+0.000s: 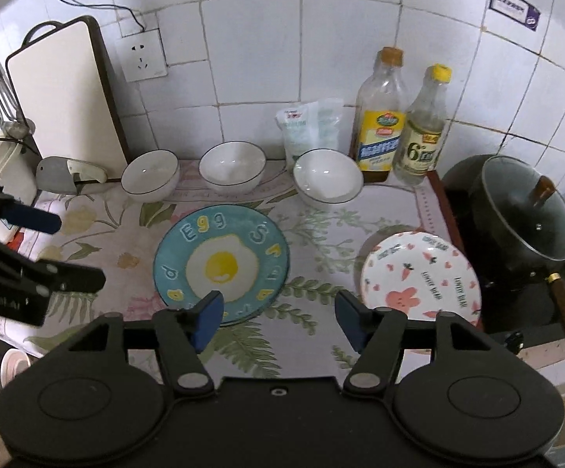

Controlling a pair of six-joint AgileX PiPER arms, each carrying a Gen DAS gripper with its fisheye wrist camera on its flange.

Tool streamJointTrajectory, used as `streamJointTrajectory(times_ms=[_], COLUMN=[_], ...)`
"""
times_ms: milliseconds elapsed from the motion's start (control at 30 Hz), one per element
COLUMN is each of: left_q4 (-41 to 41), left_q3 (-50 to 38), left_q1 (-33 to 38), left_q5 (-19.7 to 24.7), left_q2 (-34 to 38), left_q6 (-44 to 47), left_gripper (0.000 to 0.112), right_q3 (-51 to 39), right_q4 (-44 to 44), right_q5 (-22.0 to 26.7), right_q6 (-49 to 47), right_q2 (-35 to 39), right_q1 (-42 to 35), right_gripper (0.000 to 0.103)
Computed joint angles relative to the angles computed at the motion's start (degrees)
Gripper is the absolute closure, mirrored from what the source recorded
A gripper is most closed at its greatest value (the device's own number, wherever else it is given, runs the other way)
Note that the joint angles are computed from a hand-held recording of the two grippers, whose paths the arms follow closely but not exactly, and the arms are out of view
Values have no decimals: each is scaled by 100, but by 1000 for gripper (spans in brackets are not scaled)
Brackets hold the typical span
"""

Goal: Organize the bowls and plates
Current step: 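Move both grippers to the pink bunny plate and close on its rim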

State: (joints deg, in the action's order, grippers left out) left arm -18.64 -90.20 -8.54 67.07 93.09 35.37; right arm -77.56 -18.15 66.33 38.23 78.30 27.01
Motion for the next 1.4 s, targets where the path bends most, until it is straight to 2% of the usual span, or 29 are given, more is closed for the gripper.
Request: streamJointTrajectory(times_ms=[267, 467, 533, 633, 767, 900, 1067, 1233, 1400], left_q4=[218, 454, 543, 804, 1152, 1412, 1900, 2146, 2322], left_q3=[244, 618, 696, 772, 903, 882, 800, 598, 292], left_q1=[-699, -1338, -1544, -1866, -2288, -2625, -3015, -3221, -3407], left_q5=[-362, -867, -1016, -1209, -1544, -1803, -2292, -2792, -3131], left_q2=[-244, -333, -289, -187, -33, 262, 758, 1381, 2070], left_q6=[-962, -1770, -2068, -2576, -3205, -3645, -4489, -5189, -5710], left_gripper=[20, 19, 19, 19, 19, 19, 19, 19, 19], right_q3=[756, 1592, 1963, 2504, 3049, 3437, 3956, 4426, 4554], right_q4=[331, 970, 1297, 1874, 3201, 4629, 6198, 7576, 8348], right_q5=[-221, -980, -1357, -1906, -2289, -2369, -2604, -3032, -3488], right_q6=[-897, -1963, -2492, -3481, -5310, -7042, -8796, -10185, -10914], right_q2=[-934, -1640, -1907, -2248, -2434, -2227, -1631, -763, 68], right_q1=[-828, -1924, -2399, -3106, -4319, -5487, -6363, -6708, -6724], right_gripper=[30, 29, 27, 19, 17, 17, 17, 17, 18])
